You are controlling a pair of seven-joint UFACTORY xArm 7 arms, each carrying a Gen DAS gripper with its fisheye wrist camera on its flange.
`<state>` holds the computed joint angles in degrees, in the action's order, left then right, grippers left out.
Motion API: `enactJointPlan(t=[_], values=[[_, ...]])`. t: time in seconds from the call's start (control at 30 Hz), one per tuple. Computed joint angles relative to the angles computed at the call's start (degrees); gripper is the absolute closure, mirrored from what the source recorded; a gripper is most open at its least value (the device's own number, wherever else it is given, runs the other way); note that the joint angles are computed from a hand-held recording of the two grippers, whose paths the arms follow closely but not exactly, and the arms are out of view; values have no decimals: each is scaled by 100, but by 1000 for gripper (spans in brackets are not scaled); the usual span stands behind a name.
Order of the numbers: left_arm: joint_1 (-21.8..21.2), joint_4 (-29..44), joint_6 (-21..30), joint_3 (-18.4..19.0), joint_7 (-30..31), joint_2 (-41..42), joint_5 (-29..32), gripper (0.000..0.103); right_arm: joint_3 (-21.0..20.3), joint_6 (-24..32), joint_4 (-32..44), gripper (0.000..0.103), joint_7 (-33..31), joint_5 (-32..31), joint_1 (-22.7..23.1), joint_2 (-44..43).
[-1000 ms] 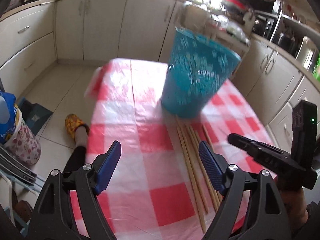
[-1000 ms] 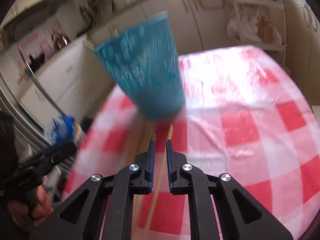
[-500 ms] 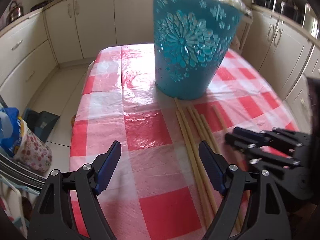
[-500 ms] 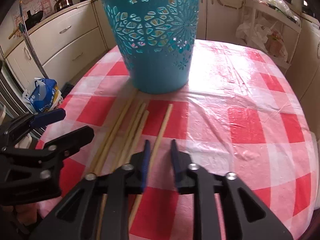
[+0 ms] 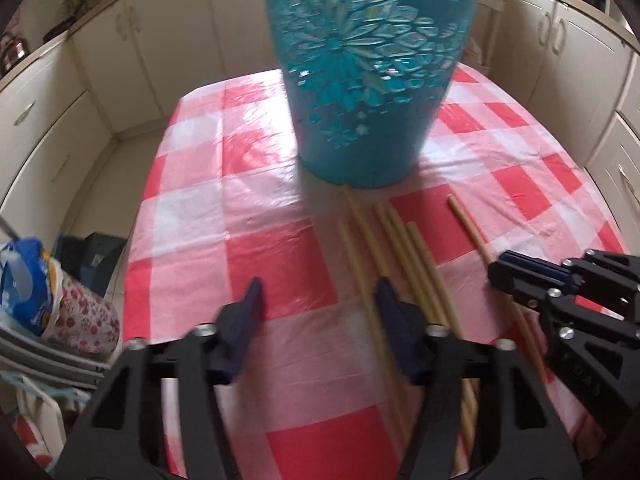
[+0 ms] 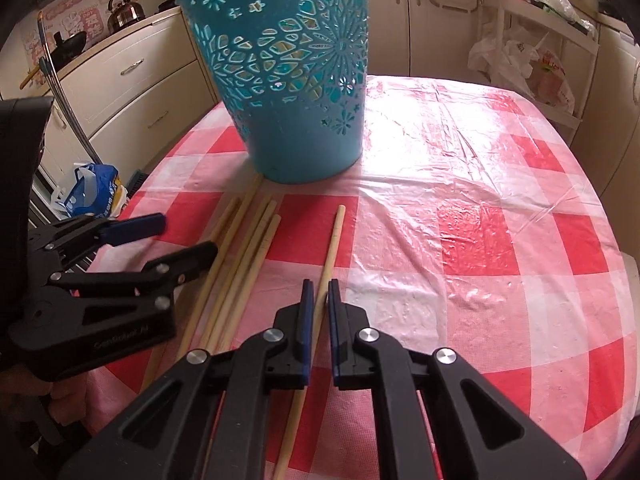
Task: Organize utensils
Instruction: 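Grasp a chopstick with the right tool while the left tool grasps another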
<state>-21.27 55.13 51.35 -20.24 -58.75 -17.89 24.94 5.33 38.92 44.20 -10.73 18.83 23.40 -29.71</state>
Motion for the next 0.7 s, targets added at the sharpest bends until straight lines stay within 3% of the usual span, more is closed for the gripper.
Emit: enactJointPlan(t=[0.1,0.13,0.27,0.33,0.47,0.53,0.7], values=[[-88,-78,-387,182,367,-18,-267,92,26,-30,8,95,-33,-60,0,17],[-93,-105,-465,210,435,-32,-368,96,36,-1,2,95,-83,-111,8,-11],[-130,-224,-608,319,850,-159,-867,97,88,151,75,96,-100,-197,6,-35],[-106,-102,-434,253,999,-88,-883,95,148,229,164,87,-96,-324,-19,67],[-68,249,59,-41,1081,199,-340,90,244,111,114,89,-166,-527,15,41],[-153,289,117,-7,1171,212,-325,98,107,128,96,97,-203,-336,81,25],[-283,-99,-312,118,1154,-534,-686,98,-566,299,42,98,-496,954,295,44]])
